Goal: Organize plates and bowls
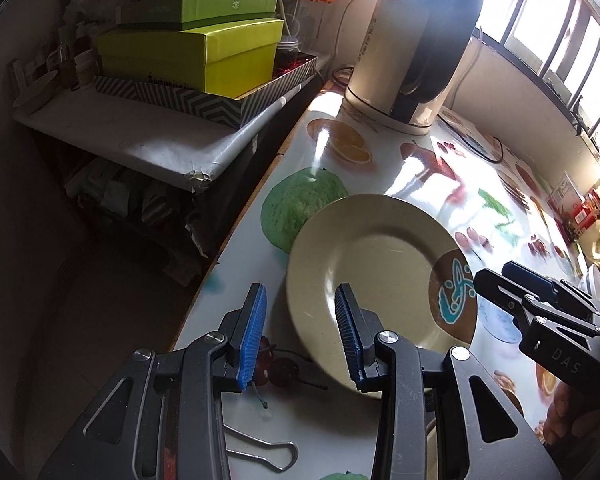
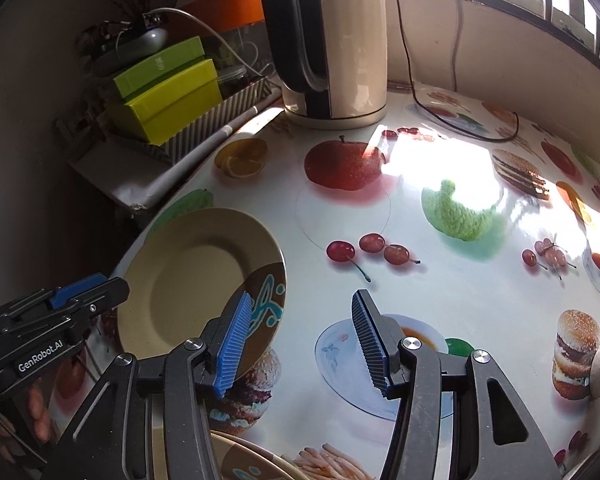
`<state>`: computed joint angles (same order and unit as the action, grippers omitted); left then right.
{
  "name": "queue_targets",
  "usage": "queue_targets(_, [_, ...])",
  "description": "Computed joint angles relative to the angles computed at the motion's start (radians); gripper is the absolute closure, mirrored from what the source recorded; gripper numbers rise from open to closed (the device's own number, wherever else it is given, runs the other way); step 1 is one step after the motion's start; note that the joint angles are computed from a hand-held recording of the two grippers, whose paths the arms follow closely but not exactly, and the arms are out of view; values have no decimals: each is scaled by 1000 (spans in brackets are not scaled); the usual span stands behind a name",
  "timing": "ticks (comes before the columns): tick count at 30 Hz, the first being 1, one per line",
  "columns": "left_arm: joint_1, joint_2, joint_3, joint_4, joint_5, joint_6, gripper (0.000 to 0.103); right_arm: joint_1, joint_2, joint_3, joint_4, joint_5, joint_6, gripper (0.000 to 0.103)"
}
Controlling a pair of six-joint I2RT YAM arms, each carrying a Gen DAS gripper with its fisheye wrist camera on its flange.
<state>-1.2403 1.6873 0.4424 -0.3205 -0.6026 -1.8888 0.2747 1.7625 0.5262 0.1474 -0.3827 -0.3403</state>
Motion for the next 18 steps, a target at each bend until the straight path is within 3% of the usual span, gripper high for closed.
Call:
queue_targets(5, [18, 12, -16, 51, 10, 24, 66, 16, 47, 25, 6, -6, 6, 52])
queue_targets(18, [40, 28, -37, 142, 14, 61, 66, 32, 89, 54, 4, -12, 17, 70])
